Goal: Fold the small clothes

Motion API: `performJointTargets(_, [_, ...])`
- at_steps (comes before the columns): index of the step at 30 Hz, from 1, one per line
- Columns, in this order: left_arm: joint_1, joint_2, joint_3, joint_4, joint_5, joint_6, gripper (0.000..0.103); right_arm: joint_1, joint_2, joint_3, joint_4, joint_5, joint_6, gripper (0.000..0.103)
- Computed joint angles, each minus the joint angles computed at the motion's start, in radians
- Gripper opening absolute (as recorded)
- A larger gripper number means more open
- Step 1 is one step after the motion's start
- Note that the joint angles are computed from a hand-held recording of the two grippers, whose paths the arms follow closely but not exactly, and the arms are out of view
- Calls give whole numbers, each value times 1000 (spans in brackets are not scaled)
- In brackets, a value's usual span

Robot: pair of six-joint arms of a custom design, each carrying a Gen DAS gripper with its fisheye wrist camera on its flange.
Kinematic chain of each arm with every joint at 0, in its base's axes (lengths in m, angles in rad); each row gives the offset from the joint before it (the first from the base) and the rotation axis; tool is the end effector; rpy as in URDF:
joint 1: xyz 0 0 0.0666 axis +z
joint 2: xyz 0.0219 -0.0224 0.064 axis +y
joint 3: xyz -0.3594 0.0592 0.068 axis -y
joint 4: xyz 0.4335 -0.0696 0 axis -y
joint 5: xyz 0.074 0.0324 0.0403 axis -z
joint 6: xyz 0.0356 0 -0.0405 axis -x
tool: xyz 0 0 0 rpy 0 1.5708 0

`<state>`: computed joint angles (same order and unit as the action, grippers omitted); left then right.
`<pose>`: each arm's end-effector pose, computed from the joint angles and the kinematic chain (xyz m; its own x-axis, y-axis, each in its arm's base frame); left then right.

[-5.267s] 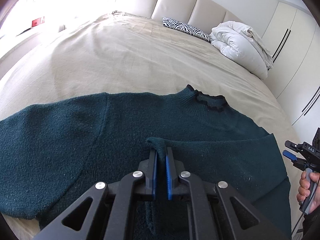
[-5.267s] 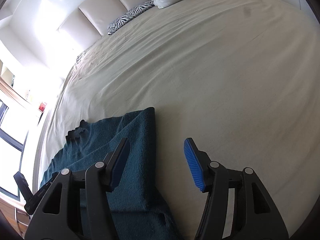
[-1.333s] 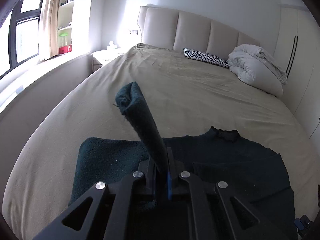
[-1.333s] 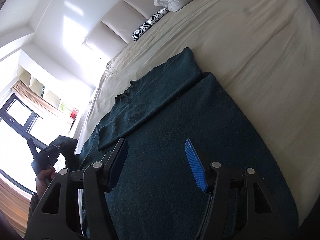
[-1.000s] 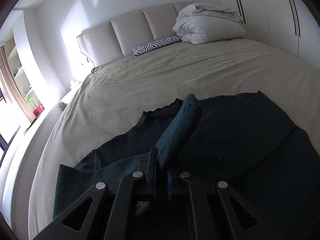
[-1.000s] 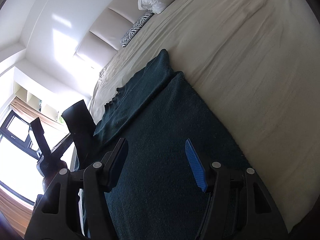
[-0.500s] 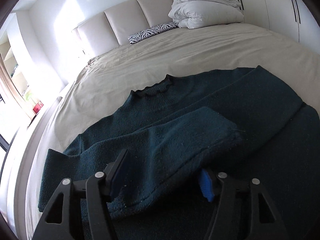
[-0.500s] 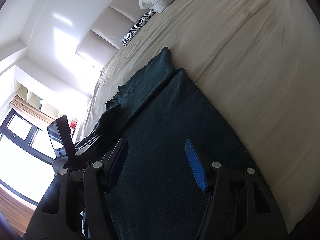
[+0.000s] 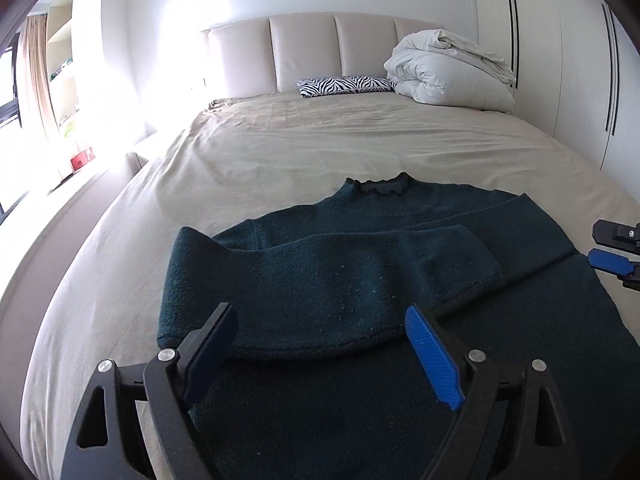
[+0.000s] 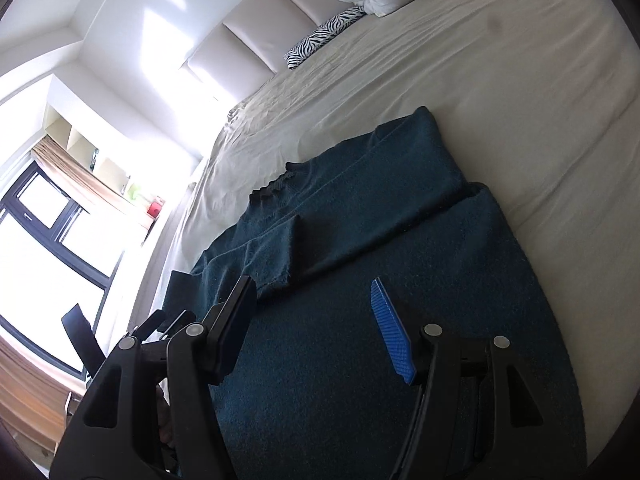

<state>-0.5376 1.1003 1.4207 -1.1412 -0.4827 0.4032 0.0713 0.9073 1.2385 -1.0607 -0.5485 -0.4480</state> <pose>0.3542 -0.1924 0.5410 -0.6494 -0.0174 -0.7602 -0.0794 0.9958 0.0449 0.3396 0.0425 0.5269 -0.7935 0.3139 -0.5214 -0.1163 0.7628 0.6361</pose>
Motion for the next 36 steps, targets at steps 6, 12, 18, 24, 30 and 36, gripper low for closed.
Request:
performJointTargets(6, [251, -126, -84, 22, 188, 58, 88, 151, 286, 233, -74, -2, 53, 58])
performJointTargets(12, [472, -148, -124, 57, 411, 98, 88, 196, 480, 377, -169, 80, 51, 58])
performJointTargets(18, [542, -109, -132, 79, 535, 123, 80, 217, 564, 448, -212, 127, 116, 12])
performJointTargets(24, [561, -48, -116, 94, 647, 167, 68, 218, 544, 474, -203, 166, 197, 6])
performJointTargets(30, [567, 43, -42, 78, 663, 166, 67, 183, 549, 516, -240, 200, 269, 6])
performJointTargets(36, [570, 148, 48, 41, 649, 160, 60, 145, 546, 519, -249, 204, 299, 6])
